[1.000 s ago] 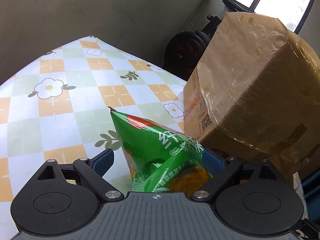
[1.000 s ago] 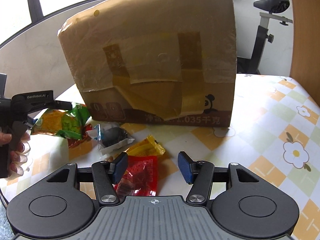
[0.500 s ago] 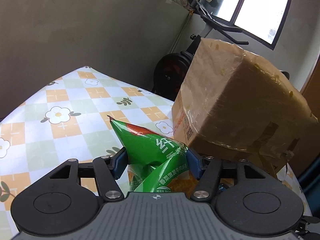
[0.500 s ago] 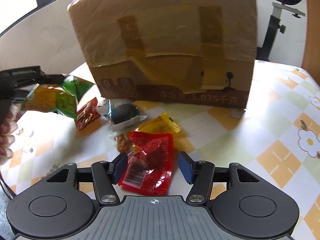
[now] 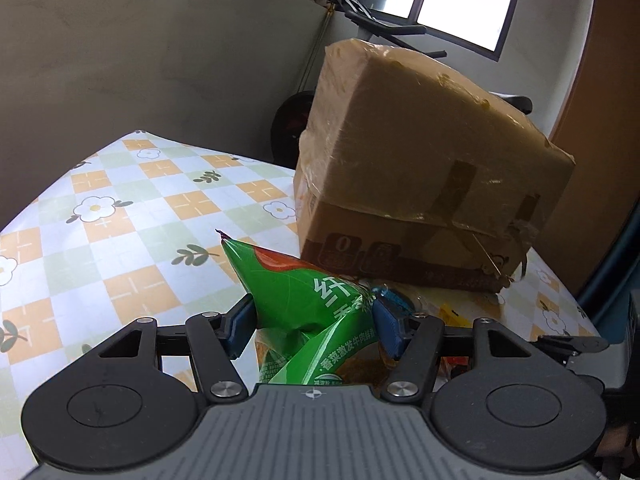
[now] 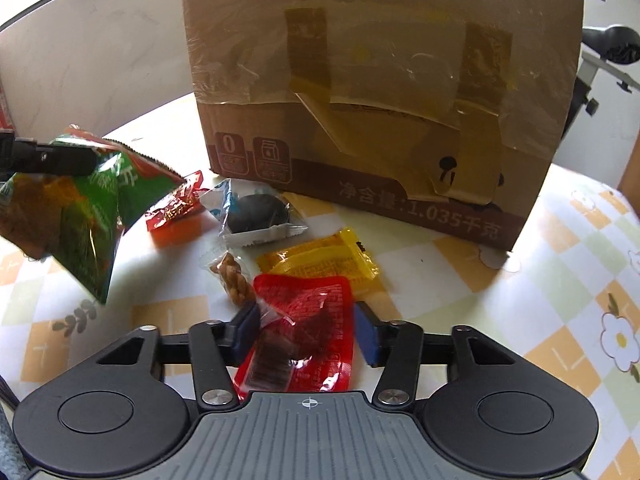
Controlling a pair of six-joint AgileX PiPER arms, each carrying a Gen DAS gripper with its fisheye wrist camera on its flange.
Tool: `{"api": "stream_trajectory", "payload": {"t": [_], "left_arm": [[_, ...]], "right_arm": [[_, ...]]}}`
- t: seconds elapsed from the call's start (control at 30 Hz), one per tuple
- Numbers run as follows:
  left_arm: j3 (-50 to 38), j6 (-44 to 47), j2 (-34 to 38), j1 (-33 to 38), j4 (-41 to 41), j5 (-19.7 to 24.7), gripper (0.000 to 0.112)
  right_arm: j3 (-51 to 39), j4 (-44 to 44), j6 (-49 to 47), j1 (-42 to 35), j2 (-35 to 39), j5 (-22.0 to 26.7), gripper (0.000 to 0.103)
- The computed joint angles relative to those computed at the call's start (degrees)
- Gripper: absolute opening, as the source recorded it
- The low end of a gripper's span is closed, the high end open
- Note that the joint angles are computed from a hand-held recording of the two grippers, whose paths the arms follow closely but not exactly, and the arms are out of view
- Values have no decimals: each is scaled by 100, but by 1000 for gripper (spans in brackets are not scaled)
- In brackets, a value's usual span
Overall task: Organize snacks
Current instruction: 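Lift both held snacks and carry them over the box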
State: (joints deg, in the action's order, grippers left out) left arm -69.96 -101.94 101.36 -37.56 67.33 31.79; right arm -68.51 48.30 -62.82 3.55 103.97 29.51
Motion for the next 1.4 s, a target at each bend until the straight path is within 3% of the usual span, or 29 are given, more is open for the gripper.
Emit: {"api": "stream_trajectory", "payload": {"t": [0.13,0.4,0.77,1.4], "left_arm": [[-32,43,108,-16,-166,-64,65],[40,-428,85,-44,274,-73,65],[-180,-215,85,-129,316,90,63],[-797,-419,-147,-254,1244,444,63]], "right_arm": [[92,190,-67,-117,-42,1,45],[80,447,-155,-277,-44,78,43],[113,996,-526,-563,-278,228,43],[-302,2017,-1076,-1073,-801,743,43]]}}
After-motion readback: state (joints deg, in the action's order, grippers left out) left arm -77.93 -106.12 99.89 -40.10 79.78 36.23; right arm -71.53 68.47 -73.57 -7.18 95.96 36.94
